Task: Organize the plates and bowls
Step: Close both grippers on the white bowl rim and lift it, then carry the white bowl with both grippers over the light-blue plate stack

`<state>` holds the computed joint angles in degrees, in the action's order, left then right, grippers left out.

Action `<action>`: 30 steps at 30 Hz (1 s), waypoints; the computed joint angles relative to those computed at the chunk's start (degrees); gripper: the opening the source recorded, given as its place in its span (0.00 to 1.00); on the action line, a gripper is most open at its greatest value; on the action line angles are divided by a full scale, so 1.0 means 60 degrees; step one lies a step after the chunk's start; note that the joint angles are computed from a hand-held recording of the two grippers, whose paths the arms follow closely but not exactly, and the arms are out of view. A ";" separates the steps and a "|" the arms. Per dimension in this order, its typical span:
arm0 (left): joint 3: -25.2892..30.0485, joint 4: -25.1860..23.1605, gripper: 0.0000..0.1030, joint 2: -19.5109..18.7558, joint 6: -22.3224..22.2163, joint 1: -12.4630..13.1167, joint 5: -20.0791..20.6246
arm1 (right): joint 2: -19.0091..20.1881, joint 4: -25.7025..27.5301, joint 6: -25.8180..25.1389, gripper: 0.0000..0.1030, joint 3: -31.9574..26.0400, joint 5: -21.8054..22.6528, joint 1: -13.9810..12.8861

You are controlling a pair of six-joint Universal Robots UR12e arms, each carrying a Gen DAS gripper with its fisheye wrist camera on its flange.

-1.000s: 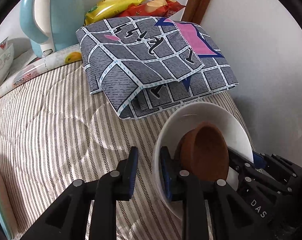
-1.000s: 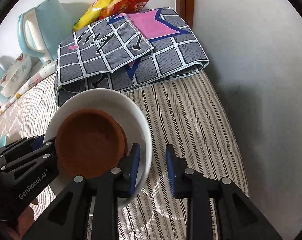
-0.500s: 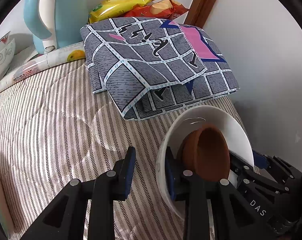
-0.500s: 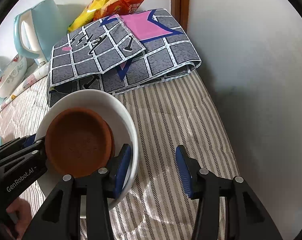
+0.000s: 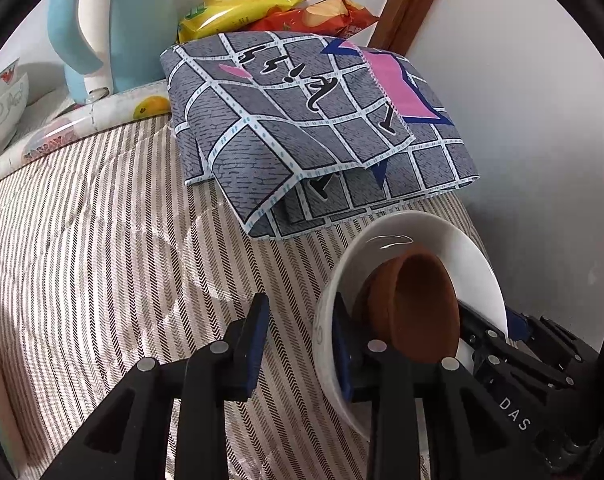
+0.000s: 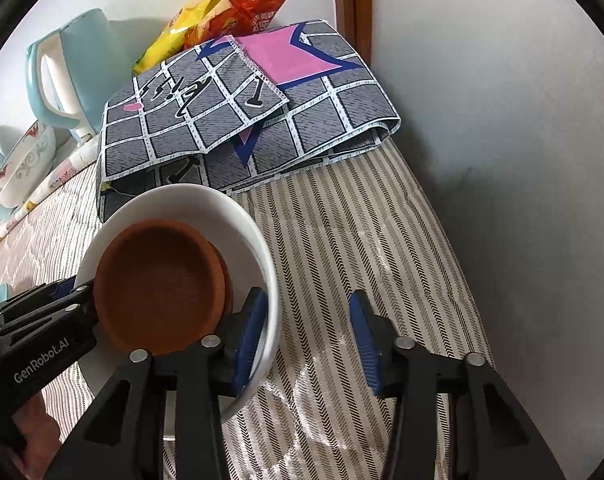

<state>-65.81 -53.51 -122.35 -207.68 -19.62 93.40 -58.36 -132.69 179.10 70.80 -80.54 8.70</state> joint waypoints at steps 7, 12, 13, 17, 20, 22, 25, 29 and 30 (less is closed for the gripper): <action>-0.0007 0.0319 0.09 -0.0031 0.0049 -0.0109 0.0126 | 0.0000 -0.0100 -0.0004 0.11 -0.0006 0.0206 0.0088; -0.0168 0.0551 0.09 0.0045 -0.0025 -0.0113 0.0109 | -0.0061 -0.0278 0.0307 0.11 0.0140 0.0550 0.0013; -0.0199 0.0563 0.09 0.0069 -0.0012 -0.0117 0.0133 | -0.0067 -0.0267 0.0291 0.11 0.0141 0.0506 0.0024; -0.0326 0.0619 0.09 0.0197 -0.0120 -0.0112 0.0065 | -0.0161 -0.0323 0.0360 0.10 0.0269 0.0612 -0.0009; -0.0374 0.0579 0.09 0.0286 -0.0134 -0.0124 0.0080 | -0.0274 -0.0418 0.0396 0.10 0.0403 0.0601 -0.0013; -0.0386 0.0542 0.09 0.0345 -0.0157 -0.0133 0.0085 | -0.0357 -0.0445 0.0393 0.10 0.0481 0.0611 -0.0013; -0.0430 0.0552 0.09 0.0452 -0.0167 -0.0166 0.0144 | -0.0472 -0.0508 0.0438 0.10 0.0590 0.0627 -0.0016; -0.0546 0.0579 0.09 0.0611 -0.0184 -0.0219 0.0224 | -0.0668 -0.0599 0.0497 0.10 0.0776 0.0565 -0.0012; -0.0573 0.0576 0.09 0.0661 -0.0196 -0.0233 0.0240 | -0.0733 -0.0623 0.0499 0.10 0.0837 0.0551 -0.0009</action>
<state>-69.25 -50.05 -118.38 -208.86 -21.02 94.84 -62.76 -136.43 182.09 75.82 -77.23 8.65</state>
